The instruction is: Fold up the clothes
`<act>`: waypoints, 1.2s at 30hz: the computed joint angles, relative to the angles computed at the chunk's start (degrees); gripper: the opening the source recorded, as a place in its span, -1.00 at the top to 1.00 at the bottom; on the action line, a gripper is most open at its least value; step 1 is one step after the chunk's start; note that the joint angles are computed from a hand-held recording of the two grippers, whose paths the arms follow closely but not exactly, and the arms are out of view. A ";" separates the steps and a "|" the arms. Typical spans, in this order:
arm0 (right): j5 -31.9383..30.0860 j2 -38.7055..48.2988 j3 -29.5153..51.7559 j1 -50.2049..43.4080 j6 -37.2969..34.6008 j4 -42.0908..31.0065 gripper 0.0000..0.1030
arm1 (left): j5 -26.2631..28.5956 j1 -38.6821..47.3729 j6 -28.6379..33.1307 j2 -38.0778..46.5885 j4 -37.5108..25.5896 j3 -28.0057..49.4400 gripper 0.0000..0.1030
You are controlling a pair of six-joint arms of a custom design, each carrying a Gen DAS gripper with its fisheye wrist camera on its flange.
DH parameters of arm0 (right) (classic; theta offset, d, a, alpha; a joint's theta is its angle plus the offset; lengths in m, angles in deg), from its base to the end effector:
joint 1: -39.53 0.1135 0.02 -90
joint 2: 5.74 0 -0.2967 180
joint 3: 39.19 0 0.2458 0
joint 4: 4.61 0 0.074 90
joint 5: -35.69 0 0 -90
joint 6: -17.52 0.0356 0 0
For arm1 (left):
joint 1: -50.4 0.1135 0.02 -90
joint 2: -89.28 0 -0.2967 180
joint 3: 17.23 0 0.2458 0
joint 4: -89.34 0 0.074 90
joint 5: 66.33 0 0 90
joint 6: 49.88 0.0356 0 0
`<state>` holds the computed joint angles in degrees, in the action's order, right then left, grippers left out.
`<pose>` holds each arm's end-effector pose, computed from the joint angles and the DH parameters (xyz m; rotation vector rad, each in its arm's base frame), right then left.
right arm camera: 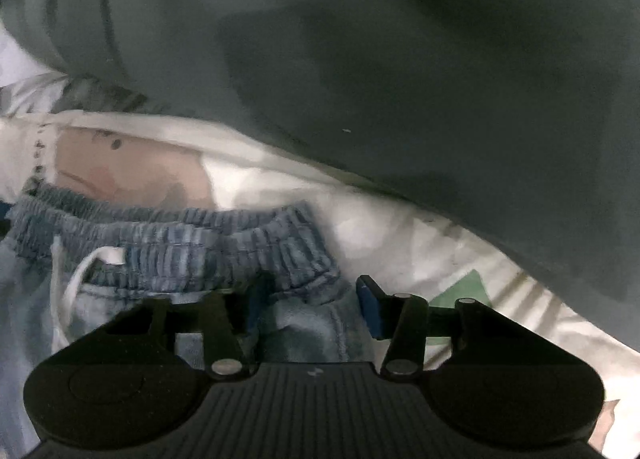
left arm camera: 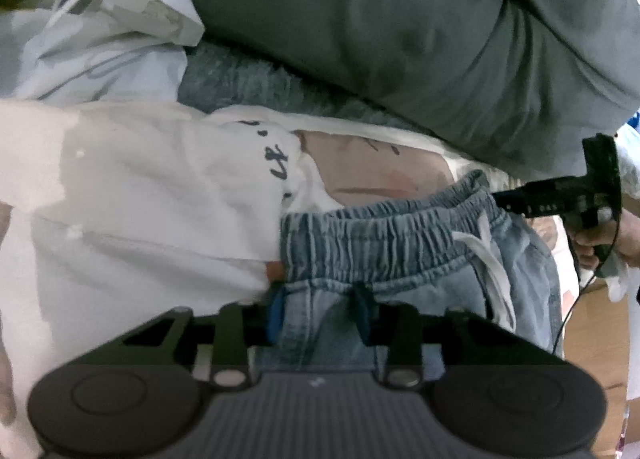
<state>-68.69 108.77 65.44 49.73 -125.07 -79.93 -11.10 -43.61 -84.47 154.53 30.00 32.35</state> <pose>0.3865 0.0785 0.2332 -1.5543 2.5168 0.3031 0.0091 -0.1602 0.2168 -0.7864 2.4717 -0.5900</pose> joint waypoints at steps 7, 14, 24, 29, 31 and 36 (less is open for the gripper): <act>2.87 -2.97 -1.42 0.79 -6.32 -1.12 0.39 | -1.50 -2.63 -1.68 4.15 -8.26 6.25 0.58; 3.03 -8.90 -3.43 -1.12 -11.88 -0.19 0.71 | -4.49 -4.71 -3.40 8.01 -22.68 15.40 0.62; -4.22 -21.73 -8.89 -1.89 -9.83 8.77 0.77 | -8.13 -8.11 -15.03 11.22 -41.13 24.80 0.66; -5.09 -21.19 -6.61 -1.58 -7.20 7.83 0.78 | -7.39 -5.86 -11.75 9.71 -38.00 21.86 0.66; -4.00 -19.97 -7.46 -1.07 -6.53 8.85 0.78 | -6.79 -4.47 -9.69 9.11 -34.90 19.56 0.66; -0.67 -14.91 -8.94 -0.08 -3.81 12.71 0.78 | -5.14 -1.49 -6.34 6.51 -25.44 11.38 0.66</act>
